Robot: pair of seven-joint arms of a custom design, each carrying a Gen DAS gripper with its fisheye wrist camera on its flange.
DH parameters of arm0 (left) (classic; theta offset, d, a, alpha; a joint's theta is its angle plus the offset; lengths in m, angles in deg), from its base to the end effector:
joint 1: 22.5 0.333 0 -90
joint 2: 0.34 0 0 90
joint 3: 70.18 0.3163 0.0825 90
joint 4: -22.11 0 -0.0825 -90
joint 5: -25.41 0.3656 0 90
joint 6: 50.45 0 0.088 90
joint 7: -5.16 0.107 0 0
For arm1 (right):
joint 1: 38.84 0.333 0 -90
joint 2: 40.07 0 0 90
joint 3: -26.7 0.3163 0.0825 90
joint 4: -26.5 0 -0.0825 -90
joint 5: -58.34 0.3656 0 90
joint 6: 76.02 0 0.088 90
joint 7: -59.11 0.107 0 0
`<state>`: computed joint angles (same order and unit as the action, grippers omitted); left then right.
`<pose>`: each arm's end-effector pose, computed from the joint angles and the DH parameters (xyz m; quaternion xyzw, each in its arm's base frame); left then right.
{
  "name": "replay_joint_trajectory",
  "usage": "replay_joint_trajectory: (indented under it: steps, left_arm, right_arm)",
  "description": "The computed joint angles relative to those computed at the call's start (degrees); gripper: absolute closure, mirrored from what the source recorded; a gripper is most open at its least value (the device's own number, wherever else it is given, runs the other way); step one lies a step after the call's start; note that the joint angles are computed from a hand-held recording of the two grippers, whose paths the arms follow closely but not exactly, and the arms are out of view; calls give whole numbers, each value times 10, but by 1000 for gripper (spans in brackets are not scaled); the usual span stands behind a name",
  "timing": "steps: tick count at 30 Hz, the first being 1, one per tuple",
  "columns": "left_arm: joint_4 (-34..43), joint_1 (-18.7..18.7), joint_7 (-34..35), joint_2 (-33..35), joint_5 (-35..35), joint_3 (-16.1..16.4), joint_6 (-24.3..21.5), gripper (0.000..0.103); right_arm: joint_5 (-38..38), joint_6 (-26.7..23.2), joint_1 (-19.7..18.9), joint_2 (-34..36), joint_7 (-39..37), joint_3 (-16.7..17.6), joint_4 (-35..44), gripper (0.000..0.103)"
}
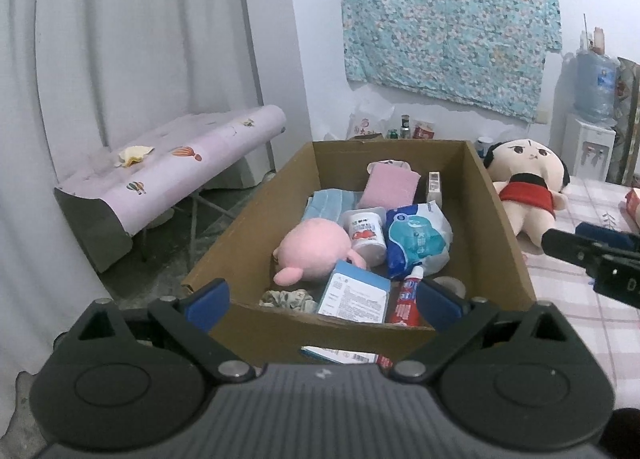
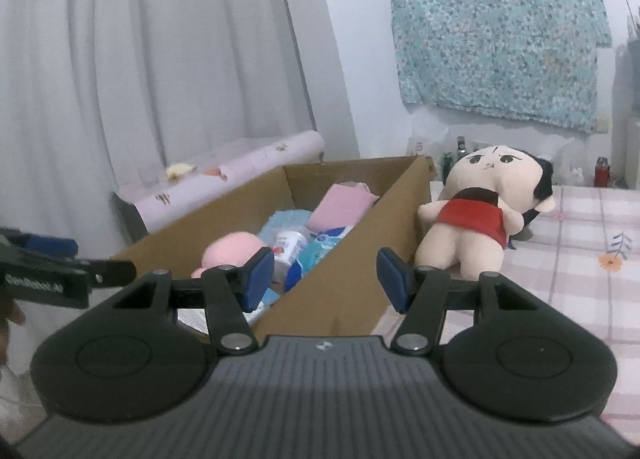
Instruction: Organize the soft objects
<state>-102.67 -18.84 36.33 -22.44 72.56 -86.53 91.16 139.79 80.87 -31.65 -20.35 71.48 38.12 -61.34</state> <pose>0.4558 -0.1262 0.6201 -0.7050 0.5235 -0.2181 0.4260 0.6678 0.1614 0.5380 -0.6921 0.4141 -0.1604 0.5690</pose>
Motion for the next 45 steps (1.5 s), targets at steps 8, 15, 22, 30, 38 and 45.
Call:
replay_joint_trajectory:
  steps: [8,15,22,30,38,45]
  left_arm:
    - [-18,15,-44,-3,52,-8,40,0]
    - [-29,37,-121,7,141,-32,33,0]
    - [-32,-3,-147,21,168,-12,7,0]
    - [-38,-10,-153,8,185,-4,-1,0]
    - [-29,-14,-146,13,183,-2,-13,0]
    - [-29,-19,-142,11,163,-6,-28,0]
  right_arm:
    - [-23,10,7,-4,-17,8,-7,45]
    - [-90,28,22,-1,17,1,-7,42]
    - [-107,-4,4,6,44,11,3,42]
    - [-129,-9,9,12,43,17,10,42]
    - [-161,-27,5,25,79,20,25,42]
    - [-161,-27,0,20,71,25,18,42]
